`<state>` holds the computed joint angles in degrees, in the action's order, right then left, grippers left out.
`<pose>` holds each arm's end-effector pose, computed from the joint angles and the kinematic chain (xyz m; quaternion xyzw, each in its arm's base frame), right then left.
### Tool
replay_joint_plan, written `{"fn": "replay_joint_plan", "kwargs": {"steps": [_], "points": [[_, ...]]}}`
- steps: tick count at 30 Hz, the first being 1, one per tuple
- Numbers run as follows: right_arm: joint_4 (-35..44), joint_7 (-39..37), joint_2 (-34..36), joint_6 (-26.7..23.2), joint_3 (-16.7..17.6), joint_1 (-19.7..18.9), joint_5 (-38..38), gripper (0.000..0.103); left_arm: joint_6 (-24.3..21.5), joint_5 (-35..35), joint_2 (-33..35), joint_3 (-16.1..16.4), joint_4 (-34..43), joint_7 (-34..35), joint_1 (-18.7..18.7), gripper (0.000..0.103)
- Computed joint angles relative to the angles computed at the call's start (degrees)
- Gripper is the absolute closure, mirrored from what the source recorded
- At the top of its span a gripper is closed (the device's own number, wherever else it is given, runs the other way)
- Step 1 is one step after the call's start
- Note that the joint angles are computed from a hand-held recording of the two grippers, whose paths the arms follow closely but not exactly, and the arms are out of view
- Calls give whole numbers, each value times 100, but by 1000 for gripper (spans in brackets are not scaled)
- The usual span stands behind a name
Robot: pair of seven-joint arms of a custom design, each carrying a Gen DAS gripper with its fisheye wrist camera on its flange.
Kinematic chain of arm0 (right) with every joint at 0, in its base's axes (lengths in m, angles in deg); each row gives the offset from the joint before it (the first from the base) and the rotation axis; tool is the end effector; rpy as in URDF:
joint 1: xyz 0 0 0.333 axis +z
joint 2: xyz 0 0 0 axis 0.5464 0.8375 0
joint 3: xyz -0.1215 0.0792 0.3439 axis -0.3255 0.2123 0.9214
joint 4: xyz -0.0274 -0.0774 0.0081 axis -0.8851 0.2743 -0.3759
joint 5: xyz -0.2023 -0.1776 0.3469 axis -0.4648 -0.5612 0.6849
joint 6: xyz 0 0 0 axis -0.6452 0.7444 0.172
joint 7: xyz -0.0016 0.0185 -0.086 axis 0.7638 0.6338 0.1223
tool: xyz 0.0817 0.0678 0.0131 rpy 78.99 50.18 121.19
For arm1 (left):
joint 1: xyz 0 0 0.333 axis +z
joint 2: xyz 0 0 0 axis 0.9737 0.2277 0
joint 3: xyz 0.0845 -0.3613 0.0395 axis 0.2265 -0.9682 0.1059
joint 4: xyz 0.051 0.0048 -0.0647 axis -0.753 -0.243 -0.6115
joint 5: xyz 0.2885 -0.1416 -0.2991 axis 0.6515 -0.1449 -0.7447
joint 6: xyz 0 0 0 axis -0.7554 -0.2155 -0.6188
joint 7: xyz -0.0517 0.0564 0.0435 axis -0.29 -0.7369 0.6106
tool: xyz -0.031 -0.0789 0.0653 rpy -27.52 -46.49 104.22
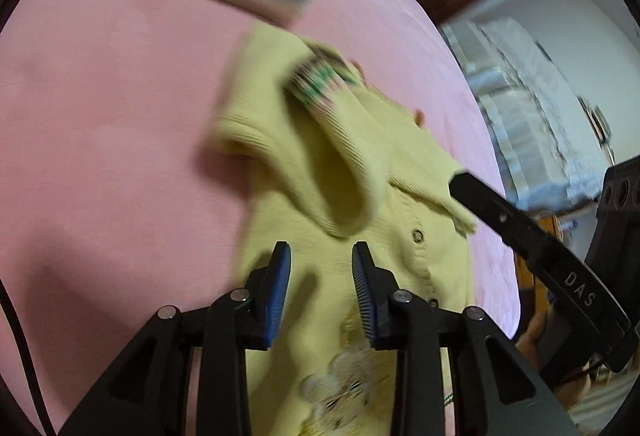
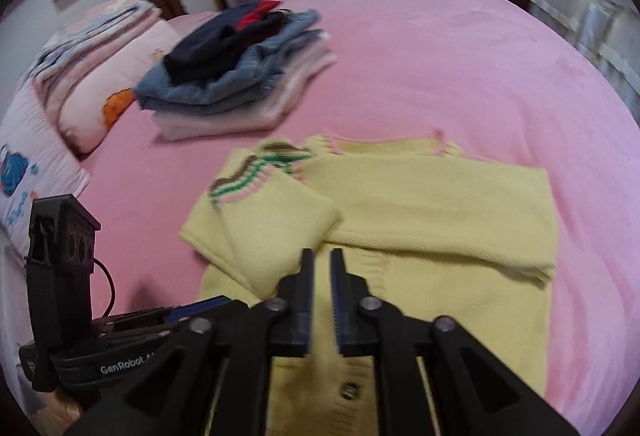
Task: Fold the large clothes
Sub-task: 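Grasp the other striped sleeve cuff with the right gripper, then fold the held sleeve across the cardigan body with the right gripper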
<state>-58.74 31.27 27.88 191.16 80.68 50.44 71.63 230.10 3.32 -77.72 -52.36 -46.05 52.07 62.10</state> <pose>0.6213 0.2584 0.5577 -0.8473 0.4369 -0.0466 0.2983 0.5593 -0.3142 0.4622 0.8168 -0.4481 0.3632 0.0067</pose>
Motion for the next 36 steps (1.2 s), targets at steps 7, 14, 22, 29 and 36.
{"fn": "replay_joint_plan", "kwargs": {"steps": [7, 14, 22, 29, 36], "points": [[496, -509, 490, 393, 240, 440, -493, 58, -45, 1331, -603, 249, -626, -1764, 16, 73], [1106, 632, 1228, -152, -66, 964, -2407, 96, -57, 403, -550, 169, -686, -961, 16, 72], [710, -1011, 254, 22, 210, -208, 679, 95, 60, -161, -820, 88, -1024, -361, -60, 72], [187, -435, 120, -720, -294, -399, -540, 59, -77, -350, -367, 15, -526, 142, -32, 72], [730, -28, 676, -1352, -347, -773, 275, 59, -393, 188, -458, 75, -437, -236, -7, 72]]}}
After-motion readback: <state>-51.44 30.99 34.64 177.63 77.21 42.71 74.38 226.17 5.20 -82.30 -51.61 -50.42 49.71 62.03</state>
